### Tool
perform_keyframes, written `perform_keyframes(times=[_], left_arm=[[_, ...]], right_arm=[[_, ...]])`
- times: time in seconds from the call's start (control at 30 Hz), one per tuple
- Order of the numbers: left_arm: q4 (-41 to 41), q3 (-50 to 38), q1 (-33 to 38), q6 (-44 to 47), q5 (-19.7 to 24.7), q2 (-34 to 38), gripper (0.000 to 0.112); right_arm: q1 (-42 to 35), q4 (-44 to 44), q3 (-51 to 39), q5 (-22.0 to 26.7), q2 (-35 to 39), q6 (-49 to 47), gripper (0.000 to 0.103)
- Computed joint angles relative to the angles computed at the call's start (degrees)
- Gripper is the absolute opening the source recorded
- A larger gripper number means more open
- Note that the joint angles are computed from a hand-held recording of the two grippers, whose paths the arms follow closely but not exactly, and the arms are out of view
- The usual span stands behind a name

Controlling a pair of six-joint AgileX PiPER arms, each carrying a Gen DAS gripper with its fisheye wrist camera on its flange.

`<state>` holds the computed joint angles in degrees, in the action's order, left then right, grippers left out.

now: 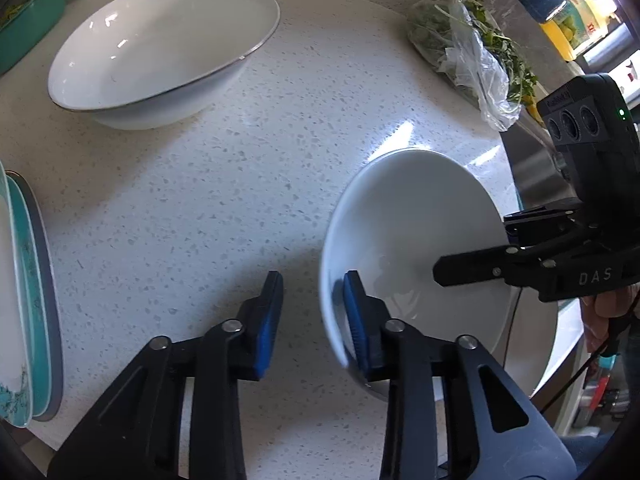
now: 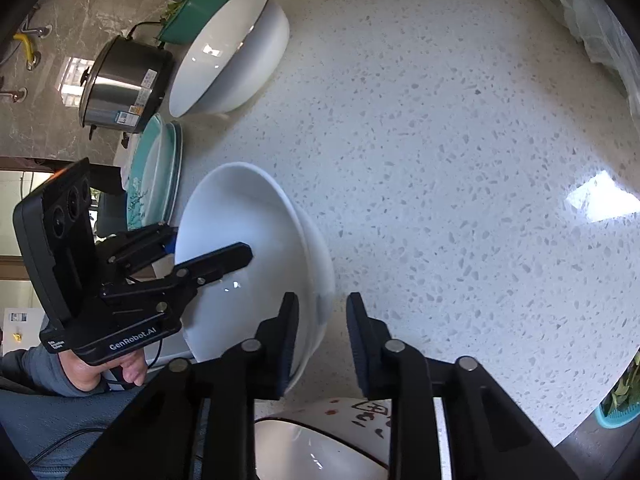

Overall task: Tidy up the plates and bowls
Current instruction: 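Close both grippers on the rim of another white bowl, then lower the white bowl into the large white bowl and open both grippers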

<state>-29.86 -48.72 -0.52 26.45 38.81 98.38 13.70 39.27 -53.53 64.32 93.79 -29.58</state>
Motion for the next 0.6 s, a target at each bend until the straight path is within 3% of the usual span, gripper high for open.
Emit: perform_keyframes(times=[0.07,0.37,0.6], left_arm=[[-1.64,0.03,-0.62,1.27,0.60,-0.04,0.011],[-0.81,-0.75,-0.92,-0.53,2.18,-1.44,0.010],[2.35,-10.16,2.29,-4.15,11.59,-3.53,0.010]], right_arm=[[-1.07,0.24,0.28,0.51,-0.66,-0.67,0.019],[-1.90,2.49,0.86,-0.10,-1.70,0.33,0.019],[-1.97,3.41,-6.26,4.68,-2.92,4.61,0.019]])
